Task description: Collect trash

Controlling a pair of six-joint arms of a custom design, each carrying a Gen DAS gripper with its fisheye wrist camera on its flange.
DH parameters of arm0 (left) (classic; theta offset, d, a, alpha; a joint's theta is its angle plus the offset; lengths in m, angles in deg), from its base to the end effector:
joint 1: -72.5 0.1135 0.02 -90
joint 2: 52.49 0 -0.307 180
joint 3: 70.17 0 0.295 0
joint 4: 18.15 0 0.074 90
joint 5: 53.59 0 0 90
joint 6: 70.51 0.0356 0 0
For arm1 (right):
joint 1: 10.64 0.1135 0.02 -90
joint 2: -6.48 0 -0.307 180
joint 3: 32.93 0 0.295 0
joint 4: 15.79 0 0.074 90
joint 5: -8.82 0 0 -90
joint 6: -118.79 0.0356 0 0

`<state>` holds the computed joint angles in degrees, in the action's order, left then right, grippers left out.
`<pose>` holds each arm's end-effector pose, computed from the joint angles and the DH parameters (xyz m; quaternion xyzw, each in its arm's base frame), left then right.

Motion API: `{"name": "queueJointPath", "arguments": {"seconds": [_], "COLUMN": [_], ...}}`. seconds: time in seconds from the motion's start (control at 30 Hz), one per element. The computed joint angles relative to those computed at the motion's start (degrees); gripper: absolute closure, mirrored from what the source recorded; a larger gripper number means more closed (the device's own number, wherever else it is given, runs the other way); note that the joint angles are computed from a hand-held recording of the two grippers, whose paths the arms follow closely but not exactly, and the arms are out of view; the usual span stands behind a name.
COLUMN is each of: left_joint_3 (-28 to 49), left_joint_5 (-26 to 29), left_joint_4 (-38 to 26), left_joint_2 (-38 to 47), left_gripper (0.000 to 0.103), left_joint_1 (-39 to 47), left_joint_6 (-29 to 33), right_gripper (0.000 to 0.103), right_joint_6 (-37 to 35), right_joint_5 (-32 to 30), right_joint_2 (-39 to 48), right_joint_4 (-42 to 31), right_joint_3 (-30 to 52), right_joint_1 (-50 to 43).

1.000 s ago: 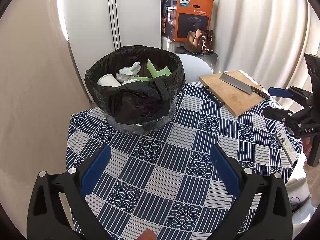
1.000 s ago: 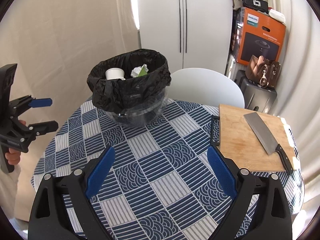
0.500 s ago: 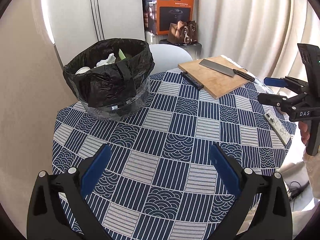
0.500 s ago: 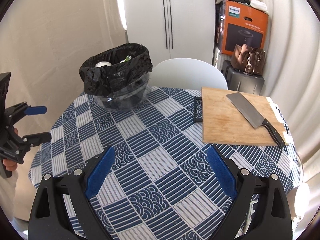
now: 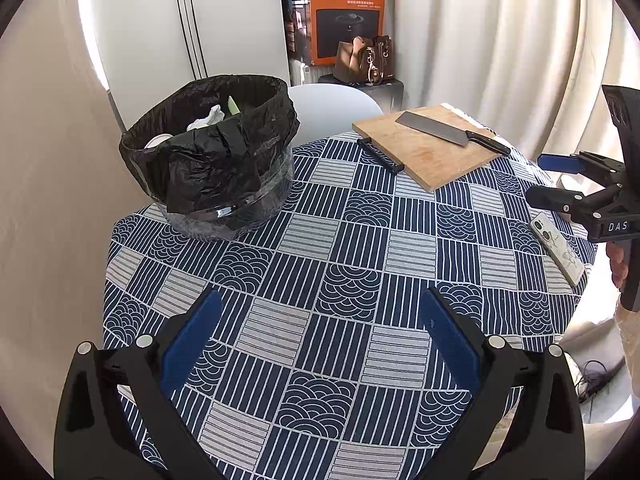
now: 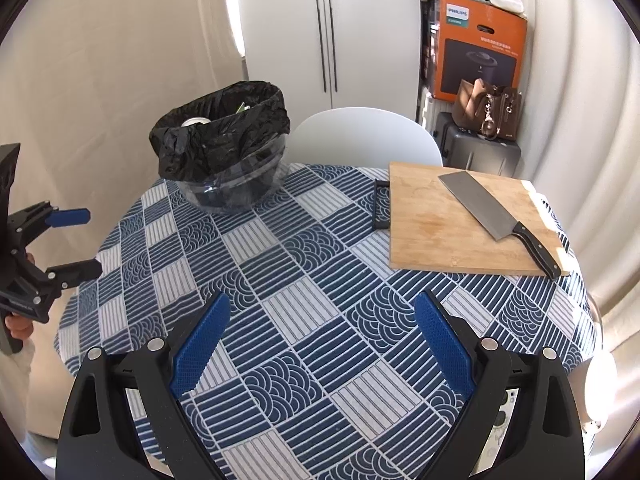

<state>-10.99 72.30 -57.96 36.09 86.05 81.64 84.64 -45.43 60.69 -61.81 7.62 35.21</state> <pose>0.3023 0.0514 0.1794 0.4357 0.8300 -0.1340 0.3215 0.1396 0.1140 0.2040 0.1600 0.9081 0.0060 0.3869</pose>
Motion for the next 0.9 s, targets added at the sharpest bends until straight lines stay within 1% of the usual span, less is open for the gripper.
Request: {"name": "queueJointPath", "arguments": {"seconds": [0.2,0.5,0.9], "left_joint_3": [-0.74,-1.33,-0.80], "left_joint_5": [-0.50,-0.43,-0.85], "left_joint_4": [0.37,0.31,-0.29], "left_joint_2": [-0.82,-0.98,-0.55], "left_gripper": [0.006,0.006,0.006], "left_joint_1": [-0.11,0.52,1.44], "left_joint_6": [0.38,1.15,2.37], "right_gripper": [0.014,0.014,0.014], "right_joint_6": [-0.63,1.44,1.24], "right_joint_5": [0.25,1.44,1.30], "right_joint_2": [-0.05,-0.17,0.86], "right_joint_4": [-0.94,-2.64,-2.21], "right_joint_3": [0.77,1.04,1.45], "right_joint_1": [0.16,1.43,1.86]}}
